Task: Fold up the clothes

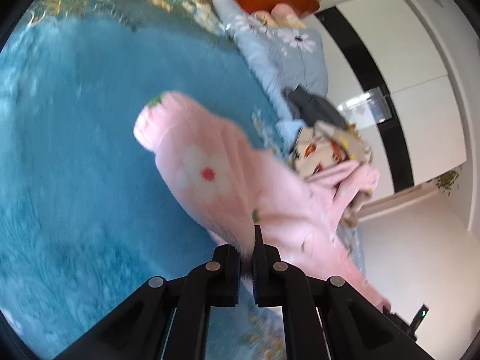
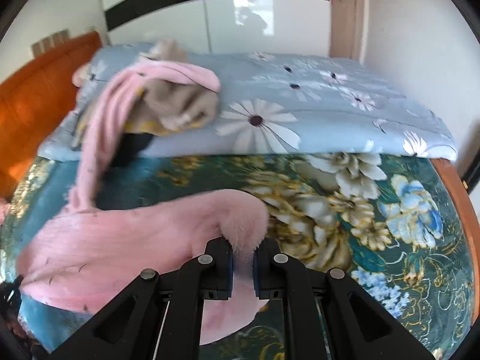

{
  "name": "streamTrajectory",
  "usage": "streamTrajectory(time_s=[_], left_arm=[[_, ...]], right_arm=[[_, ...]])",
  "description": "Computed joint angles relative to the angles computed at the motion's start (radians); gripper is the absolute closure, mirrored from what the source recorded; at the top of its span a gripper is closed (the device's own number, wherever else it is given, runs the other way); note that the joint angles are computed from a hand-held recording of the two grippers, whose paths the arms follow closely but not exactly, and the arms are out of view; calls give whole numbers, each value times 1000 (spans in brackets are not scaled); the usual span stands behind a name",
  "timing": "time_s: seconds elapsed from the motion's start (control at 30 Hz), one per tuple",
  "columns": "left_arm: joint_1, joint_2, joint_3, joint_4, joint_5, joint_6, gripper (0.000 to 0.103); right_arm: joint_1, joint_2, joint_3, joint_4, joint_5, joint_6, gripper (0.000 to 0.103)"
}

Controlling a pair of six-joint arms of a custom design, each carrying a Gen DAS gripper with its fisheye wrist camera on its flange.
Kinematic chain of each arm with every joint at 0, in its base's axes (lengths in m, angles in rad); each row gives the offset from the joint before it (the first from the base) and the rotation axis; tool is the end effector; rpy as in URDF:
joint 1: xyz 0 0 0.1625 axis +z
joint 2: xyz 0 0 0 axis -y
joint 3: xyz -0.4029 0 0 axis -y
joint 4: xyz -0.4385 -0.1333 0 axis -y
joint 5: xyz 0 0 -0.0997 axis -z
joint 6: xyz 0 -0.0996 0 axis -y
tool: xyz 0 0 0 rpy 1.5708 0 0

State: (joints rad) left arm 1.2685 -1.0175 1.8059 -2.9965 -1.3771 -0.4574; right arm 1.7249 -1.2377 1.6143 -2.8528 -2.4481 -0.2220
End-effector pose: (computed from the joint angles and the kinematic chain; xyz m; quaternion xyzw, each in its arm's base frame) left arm -0.0507 -0.6746 0.1751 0.1034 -0.9400 0.3236 0.0303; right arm 0.1560 -0.6347 0.4211 -0.0303 -0.8345 0.3828 0.3952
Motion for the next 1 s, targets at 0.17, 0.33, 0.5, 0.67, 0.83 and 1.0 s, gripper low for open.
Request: streamTrajectory(time_s=[0.17,0.33,0.5,0.67,0.83,1.0], left_arm=[[11,-9,23,-18,-26,-34,92],[16,-27,34,-42,-11,-42,73],[38,-21,5,-31,29,-77,73],[40,7,-44,-3,77,-97,97],[48,-4,-82,-32,127,-86,98],[59,-39,-151,-20,208,-19,98]], right_arm=[[-15,54,-71,-21,-81,-76,93],[-36,86,-112,51,-132,-73,92],[-35,57,-111,137,-119,-73,67],[-28,-6,-46,153,-73,-22,61],[-43,-115,86,170,-22,65,51],[-69,-235,219,188,39,177,47]])
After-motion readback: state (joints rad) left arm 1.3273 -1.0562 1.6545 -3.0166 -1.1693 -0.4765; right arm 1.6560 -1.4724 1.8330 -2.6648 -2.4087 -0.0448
